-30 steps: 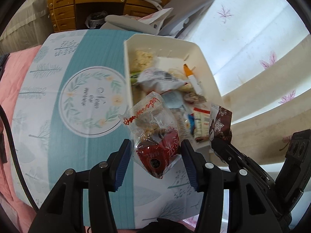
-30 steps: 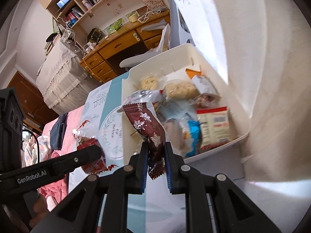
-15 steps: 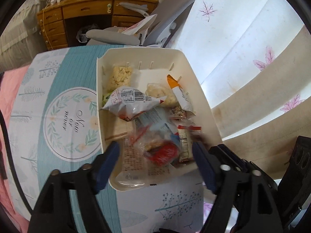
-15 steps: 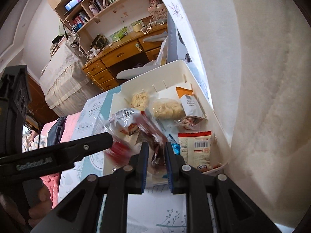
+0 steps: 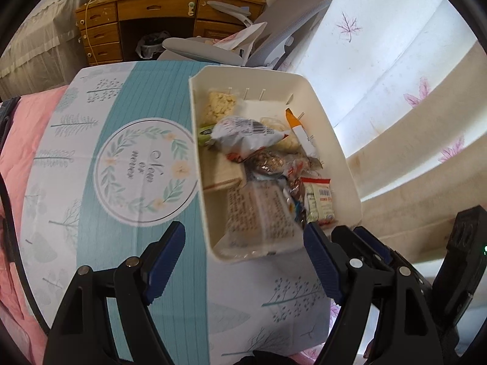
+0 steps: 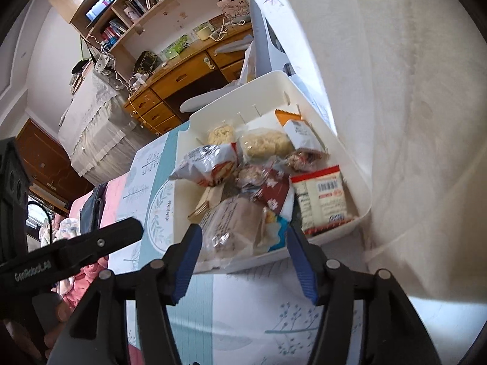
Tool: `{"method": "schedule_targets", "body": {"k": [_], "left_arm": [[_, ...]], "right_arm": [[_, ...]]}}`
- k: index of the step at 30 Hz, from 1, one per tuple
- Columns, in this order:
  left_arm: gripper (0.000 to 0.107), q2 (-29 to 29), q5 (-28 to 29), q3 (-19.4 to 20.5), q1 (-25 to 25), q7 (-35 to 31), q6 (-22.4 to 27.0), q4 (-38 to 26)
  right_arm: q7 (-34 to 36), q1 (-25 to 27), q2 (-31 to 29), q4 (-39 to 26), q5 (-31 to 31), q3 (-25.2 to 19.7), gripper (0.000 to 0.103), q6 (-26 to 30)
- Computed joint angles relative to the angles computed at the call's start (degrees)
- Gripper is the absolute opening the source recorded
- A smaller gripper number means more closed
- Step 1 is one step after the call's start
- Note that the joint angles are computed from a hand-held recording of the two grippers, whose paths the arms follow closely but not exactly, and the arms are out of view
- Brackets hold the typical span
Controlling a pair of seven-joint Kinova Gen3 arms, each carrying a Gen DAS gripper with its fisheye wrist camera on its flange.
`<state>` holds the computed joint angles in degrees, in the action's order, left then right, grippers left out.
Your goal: Organize snacks
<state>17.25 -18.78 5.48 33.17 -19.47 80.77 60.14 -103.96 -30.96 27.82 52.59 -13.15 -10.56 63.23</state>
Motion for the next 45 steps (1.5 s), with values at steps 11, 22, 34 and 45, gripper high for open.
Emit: {"method": "schedule_targets", "body": {"k": [11,22,34,45], "left_arm": [[0.079,-13.8,-2.9,5.4,0.7,6.8,0.4,14.9],[0.083,-25.6,-3.6,16.0,-2.7,13.4,9.1,21.4],[0.096,-19.9,-16.5,26.8,1.2,16.2,25.0,6.8],[0.102,-12.8,-23.5,22.8,11.8,19.6,33.7,-0.6]], "right_arm": [[-10.2,-8.9,-6.8,7.3,8.4,1.2,0.073,-2.2],[-24.4,-19.5,-13.4,10.8,19.8,-2.0,0.092,4.6],[-19.9,-25.6,-12.2,-7.8,21.5,-3.0,0.099,19.4],[-20.0,-29.6,-12.8,-8.3,27.2,-0.9,0.103,19.9]]}}
